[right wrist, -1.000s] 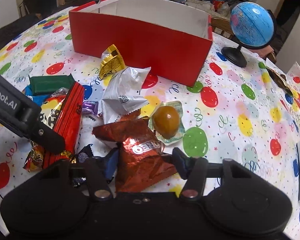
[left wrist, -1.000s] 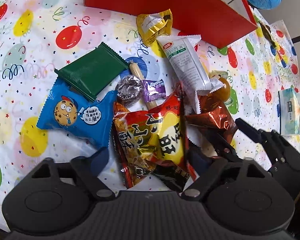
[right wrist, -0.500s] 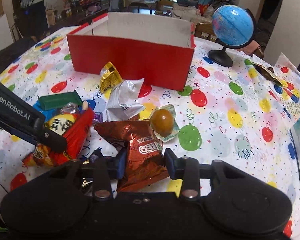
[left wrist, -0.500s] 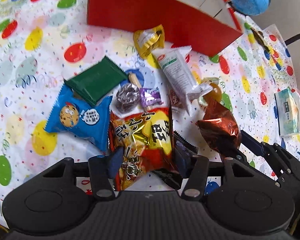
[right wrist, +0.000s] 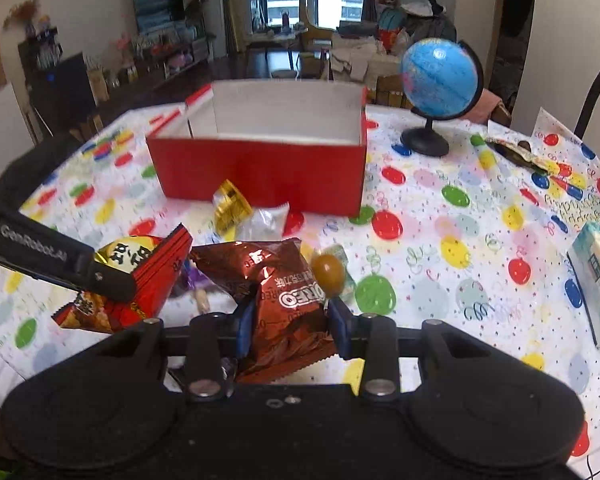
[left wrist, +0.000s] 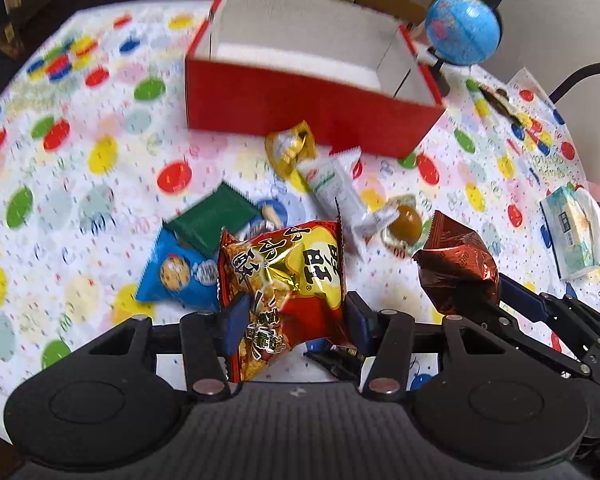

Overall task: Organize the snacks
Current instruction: 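Carry both packets into the red box and open both grippers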

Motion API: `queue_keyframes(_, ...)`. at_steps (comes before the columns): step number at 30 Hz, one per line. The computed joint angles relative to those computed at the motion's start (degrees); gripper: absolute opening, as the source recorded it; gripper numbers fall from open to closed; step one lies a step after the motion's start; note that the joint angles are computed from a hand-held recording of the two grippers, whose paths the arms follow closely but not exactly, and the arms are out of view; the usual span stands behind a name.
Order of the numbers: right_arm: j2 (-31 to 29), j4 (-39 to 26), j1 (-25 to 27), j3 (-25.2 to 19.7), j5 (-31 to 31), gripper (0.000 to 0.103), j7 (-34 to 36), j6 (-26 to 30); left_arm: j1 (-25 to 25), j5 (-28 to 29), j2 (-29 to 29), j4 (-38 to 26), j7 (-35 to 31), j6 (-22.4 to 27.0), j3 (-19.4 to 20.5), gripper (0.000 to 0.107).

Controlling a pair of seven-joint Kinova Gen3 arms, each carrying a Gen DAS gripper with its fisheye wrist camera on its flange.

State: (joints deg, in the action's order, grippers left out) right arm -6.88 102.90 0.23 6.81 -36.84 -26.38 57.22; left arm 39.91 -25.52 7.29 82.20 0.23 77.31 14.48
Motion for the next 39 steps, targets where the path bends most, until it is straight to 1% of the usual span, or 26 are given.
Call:
queue_keyframes(3, -0.49, -1.34, -0.16, 0.05, -0.73, 0.037, -1.51, 0.66, 1.34, -3.01, 0.74, -2.23, 0.28, 2.8, 0.27, 0.051)
queue_keyframes(8, -0.62, -3.86, -0.86, -0.08, -2.64, 0.037, -3.75, 0.94, 2.78, -7.38, 1.49, -5.68, -1.76, 6.49, -0.2, 0.051)
queue_keyframes(12, -0.19, -5.9, -2.01, -1.07, -3.41, 0.037, -5.81, -0.37, 2.44, -9.89, 1.71, -7.9, -5.4, 7.71, -1.05, 0.051)
queue_keyframes(14, 0.29, -7.01, -2.81, -2.08, -2.87, 0.037, -7.63, -1.69, 2.18, -11.4, 2.05, -9.24, -7.74, 8.46, -1.51, 0.051)
queue_keyframes(17, 1.57, -9.1, -4.07, -3.88, -1.2, 0.037, -11.29, -4.05, 1.03, -12.76, 2.15, -10.68, -11.76, 8.18, -2.42, 0.051)
queue_keyframes(20, 3.64, -11.68, -5.37, -5.63, 1.07, 0.037, -15.16, -6.19, -0.98, -12.92, 2.16, -11.62, -15.95, 6.95, -3.53, 0.051)
queue_keyframes(26, 8.29, -16.85, -8.2, -9.43, 8.64, 0.037, -24.29, -10.53, -6.54, -10.68, 2.73, -12.8, -24.4, 3.01, -5.89, 0.051)
queue_keyframes(30, 11.79, -20.21, -10.14, -11.23, 13.91, 0.037, -29.89, -12.46, -9.93, -8.99, 3.76, -13.28, -29.69, 0.12, -7.36, 0.051)
queue_keyframes(35, 16.16, -23.78, -12.85, -12.65, 20.58, 0.037, -36.83, -13.64, -13.76, -5.86, 5.56, -13.7, -35.53, -2.88, -9.18, 0.052)
queue_keyframes(39, 19.62, -26.68, -15.06, -12.96, 25.43, 0.037, -41.61, -13.02, -16.69, -2.77, 6.99, -13.27, -38.9, -5.51, -10.55, 0.052)
